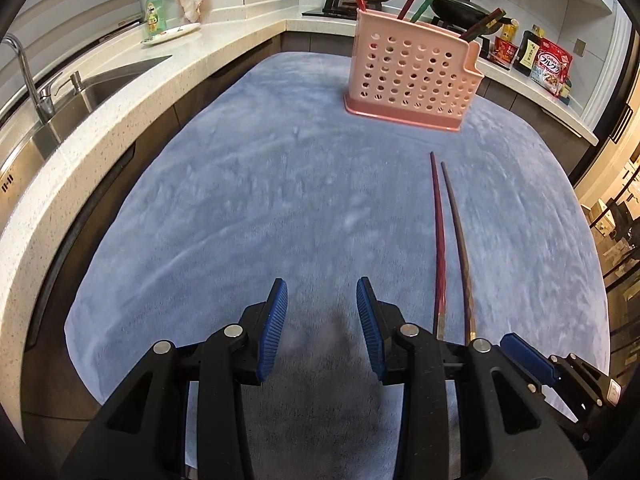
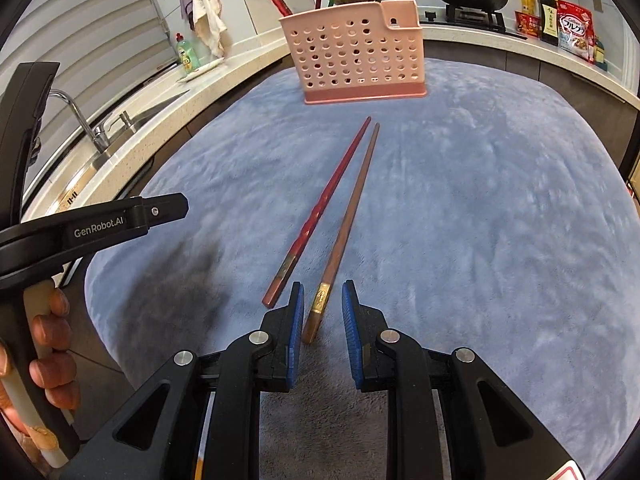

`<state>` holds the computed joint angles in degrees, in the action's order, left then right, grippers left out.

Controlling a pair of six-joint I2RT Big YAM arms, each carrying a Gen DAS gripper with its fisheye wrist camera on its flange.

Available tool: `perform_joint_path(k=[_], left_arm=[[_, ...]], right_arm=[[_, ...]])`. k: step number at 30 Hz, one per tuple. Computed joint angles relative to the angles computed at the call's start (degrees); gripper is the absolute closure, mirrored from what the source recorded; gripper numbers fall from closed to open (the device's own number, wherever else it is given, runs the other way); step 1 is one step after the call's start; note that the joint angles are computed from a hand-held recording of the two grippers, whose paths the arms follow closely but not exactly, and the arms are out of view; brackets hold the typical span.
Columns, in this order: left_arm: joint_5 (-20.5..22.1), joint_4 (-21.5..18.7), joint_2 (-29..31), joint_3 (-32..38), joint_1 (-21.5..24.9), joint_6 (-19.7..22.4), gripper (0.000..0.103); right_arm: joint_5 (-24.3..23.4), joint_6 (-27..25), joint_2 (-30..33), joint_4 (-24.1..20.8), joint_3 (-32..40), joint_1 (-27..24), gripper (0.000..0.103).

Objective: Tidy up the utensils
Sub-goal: 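Move both open tools to the last two chopsticks on the blanket, then close the right tool on the brown chopstick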

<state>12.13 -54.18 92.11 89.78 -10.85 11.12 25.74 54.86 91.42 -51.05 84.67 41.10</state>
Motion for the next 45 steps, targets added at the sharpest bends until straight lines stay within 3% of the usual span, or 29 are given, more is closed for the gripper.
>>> perform_joint_path(k=[21,33,37,45], left_arm=[[-0.99,-1.01,-0.01,-2.21,0.18,0.85,0.066],[-1.13,-0.97,-0.4,-2.88,-0.23,1.52,0.062],[-1.41,-0.88,-0.58,-3.23,-0.51,1.67,0.054],[-0.9,-1.17,-1.09,-4.06,-1.5,2.63,0.054]], right_arm=[[-1.39,0.38,2.03,0.25,-0.28,0.0,0.083],[-1.58,0.58,1.8,0.64,-0.79,-0.2,0.09],[-1.69,0.83,1.19,1.2,-1.73,-0.31,0.094],[0.07,3.52,-0.77,0.85,-4.1,-0.21,0.096]])
